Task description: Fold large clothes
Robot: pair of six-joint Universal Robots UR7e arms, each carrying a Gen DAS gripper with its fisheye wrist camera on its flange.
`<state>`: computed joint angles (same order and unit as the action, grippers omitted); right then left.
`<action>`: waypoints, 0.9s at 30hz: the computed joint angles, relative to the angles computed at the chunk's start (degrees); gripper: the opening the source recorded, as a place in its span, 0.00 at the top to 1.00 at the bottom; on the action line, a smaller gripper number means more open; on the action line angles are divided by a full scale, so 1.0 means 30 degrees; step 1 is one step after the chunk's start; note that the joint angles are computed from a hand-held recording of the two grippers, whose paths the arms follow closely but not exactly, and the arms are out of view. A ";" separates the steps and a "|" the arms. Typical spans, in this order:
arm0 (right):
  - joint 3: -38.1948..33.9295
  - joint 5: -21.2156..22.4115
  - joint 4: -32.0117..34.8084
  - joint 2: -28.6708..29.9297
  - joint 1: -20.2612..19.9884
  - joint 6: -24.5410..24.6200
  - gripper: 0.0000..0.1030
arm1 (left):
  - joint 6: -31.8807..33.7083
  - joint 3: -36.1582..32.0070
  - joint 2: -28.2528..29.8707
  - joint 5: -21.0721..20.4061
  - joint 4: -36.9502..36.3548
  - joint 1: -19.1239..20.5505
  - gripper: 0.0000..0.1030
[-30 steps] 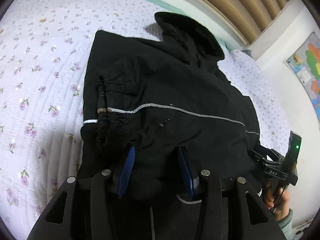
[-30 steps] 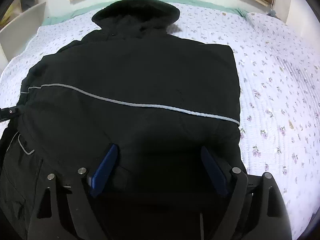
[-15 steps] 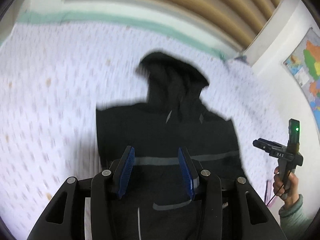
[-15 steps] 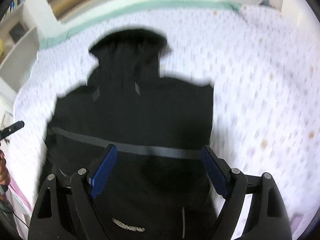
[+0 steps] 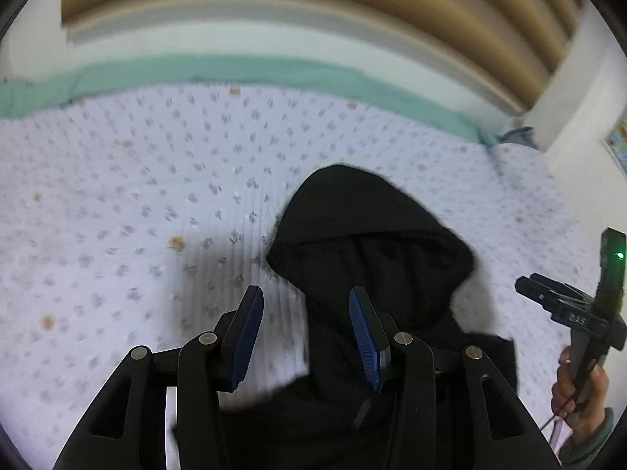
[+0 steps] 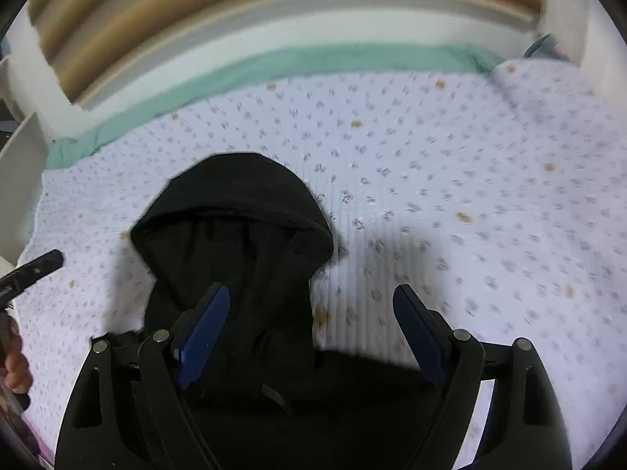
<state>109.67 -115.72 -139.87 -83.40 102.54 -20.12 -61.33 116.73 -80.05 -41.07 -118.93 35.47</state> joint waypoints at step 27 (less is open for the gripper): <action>0.0518 0.1508 -0.3511 0.2493 -0.2759 -0.2409 0.90 | 0.3757 0.2380 0.1349 -0.3521 -0.8743 0.4520 0.84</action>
